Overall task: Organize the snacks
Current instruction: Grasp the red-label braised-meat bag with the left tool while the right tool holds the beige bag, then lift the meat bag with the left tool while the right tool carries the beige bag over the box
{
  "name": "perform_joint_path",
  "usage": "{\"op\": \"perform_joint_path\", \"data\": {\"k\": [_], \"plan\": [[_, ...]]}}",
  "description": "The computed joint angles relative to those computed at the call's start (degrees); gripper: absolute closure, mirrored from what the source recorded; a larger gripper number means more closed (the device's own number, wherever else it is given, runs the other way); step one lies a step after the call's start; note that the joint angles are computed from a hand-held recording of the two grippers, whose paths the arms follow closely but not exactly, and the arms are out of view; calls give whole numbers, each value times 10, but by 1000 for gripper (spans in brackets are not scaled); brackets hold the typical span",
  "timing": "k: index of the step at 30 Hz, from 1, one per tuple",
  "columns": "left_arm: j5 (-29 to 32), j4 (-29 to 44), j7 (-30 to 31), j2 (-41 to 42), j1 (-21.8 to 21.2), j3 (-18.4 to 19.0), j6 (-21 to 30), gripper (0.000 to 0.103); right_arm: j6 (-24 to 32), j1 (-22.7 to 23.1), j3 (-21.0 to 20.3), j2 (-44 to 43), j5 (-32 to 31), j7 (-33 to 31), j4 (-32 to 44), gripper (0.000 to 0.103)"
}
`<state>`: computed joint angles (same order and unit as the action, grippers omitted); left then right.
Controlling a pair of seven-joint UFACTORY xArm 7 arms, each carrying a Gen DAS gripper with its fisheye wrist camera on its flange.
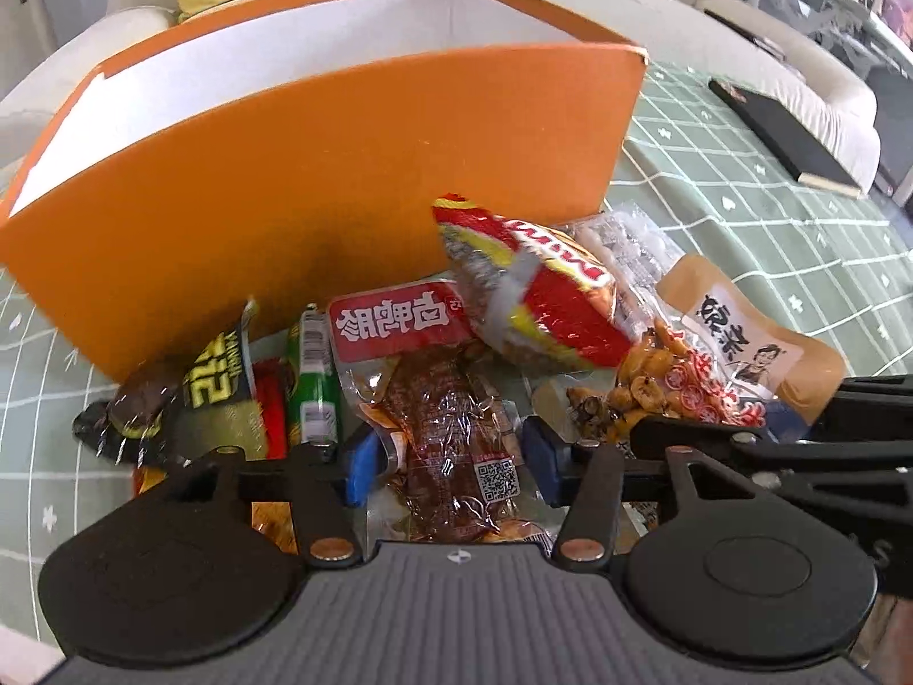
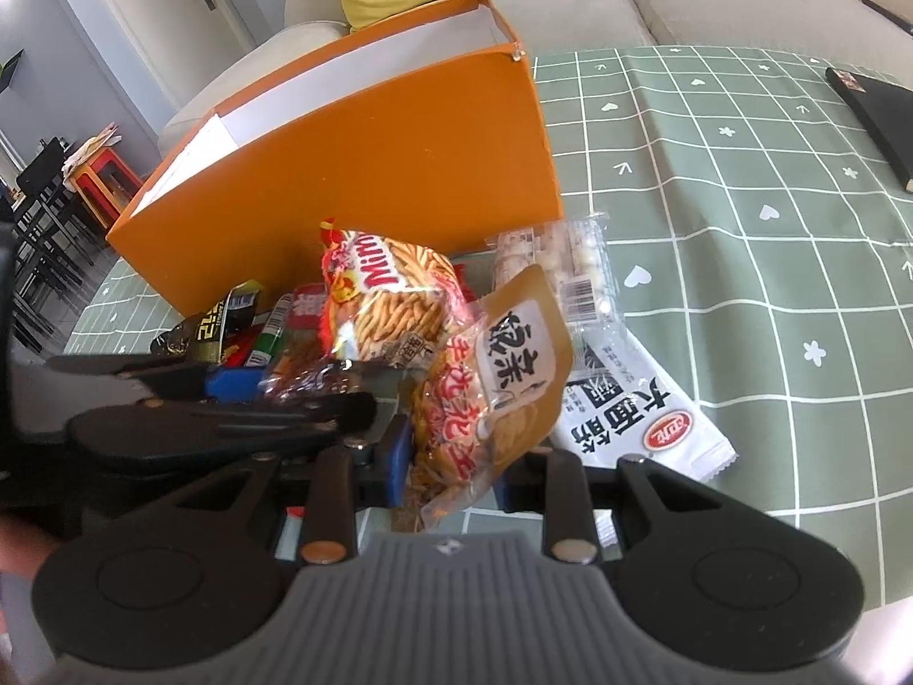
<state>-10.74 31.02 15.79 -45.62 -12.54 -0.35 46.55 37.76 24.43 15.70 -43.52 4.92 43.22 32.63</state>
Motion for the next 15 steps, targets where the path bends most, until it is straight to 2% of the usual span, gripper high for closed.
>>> {"op": "perform_joint_path", "data": {"k": [9,15], "plan": [[15,18,-6,-51,20,9,38,43,37,-2,7,-6,-7,1,23,79],[17,18,-8,-83,26,10,40,43,89,-13,27,-7,-30,8,58,79]]}}
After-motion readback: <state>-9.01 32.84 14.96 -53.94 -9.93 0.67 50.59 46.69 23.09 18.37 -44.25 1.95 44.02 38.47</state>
